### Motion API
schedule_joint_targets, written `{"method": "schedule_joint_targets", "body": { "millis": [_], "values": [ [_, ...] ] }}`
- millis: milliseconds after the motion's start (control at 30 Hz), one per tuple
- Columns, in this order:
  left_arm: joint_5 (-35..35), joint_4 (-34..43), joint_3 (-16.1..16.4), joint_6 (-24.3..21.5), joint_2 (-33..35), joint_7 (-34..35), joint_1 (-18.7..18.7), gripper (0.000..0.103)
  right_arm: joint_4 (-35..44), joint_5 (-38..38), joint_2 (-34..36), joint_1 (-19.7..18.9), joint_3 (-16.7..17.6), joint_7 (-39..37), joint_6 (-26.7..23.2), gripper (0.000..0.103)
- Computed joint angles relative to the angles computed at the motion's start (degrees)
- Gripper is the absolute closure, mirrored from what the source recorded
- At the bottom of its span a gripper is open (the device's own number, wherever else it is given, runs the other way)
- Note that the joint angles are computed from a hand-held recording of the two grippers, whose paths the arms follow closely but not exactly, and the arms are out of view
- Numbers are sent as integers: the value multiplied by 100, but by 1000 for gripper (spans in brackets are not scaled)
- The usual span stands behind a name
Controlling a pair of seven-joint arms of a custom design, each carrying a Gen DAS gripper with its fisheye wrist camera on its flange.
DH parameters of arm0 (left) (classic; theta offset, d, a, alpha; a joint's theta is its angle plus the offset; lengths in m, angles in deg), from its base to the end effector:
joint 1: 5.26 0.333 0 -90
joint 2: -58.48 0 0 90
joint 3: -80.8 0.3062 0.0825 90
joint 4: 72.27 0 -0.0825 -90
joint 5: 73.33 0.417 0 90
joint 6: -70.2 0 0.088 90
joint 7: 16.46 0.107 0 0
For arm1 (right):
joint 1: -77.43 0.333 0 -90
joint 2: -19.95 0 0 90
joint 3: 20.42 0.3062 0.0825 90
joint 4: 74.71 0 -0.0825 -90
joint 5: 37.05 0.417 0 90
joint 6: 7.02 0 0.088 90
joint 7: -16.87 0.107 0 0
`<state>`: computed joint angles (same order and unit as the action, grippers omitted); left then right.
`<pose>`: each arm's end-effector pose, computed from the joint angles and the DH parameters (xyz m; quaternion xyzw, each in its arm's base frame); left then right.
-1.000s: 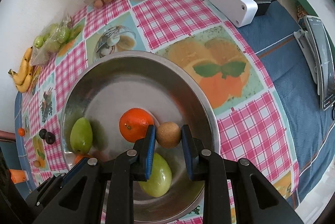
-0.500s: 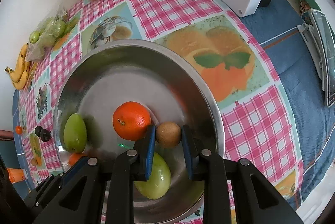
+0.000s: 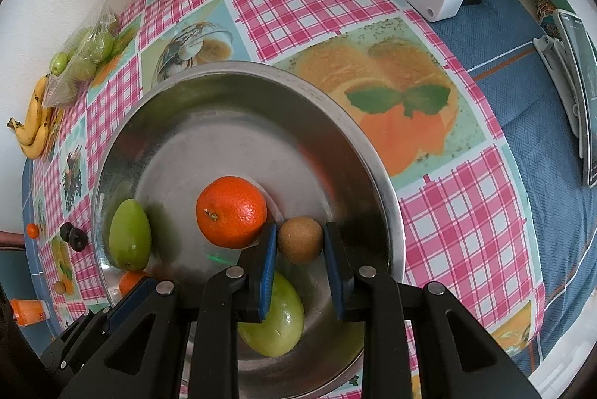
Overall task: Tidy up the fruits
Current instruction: 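Open the right gripper to drop the kiwi while the left gripper releases the plum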
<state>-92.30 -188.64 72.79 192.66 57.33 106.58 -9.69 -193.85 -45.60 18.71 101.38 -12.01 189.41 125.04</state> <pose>0.5736 -0.1412 0.4447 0.4465 -0.8811 0.1530 0.0302 0.5037 0.3160 0.4365 -0.3773 0.9158 -0.0347 0.1333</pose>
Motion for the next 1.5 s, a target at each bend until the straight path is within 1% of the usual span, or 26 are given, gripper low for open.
{"method": "schedule_joint_targets", "body": {
  "millis": [333,533,667,833,1067,1267,1367,1500],
  "values": [
    [39,32,-10,-47,19,-30,0,77,109,28,52,-3,-16,-160,-207,76],
    [8,28,-2,-69,-2,-16,6,74,194,37,88,-16,-34,-270,-354,74],
    [-51,36,14,-100,-41,51,17,73,299,-22,130,0,-28,-237,-495,69],
    [-162,64,36,-171,-105,165,28,73,341,-126,70,10,-24,-157,-605,69],
    [-421,149,95,-195,-229,350,52,72,517,-493,-21,38,28,46,-749,68],
    [-520,422,151,-220,-99,238,140,70,484,-605,-153,57,77,169,-809,68],
    [-592,593,178,-260,18,143,218,70,513,-627,-207,76,106,249,-944,68],
    [-538,789,190,-140,181,-79,324,70,682,-699,-164,110,149,239,-1121,68]
  ]
}}
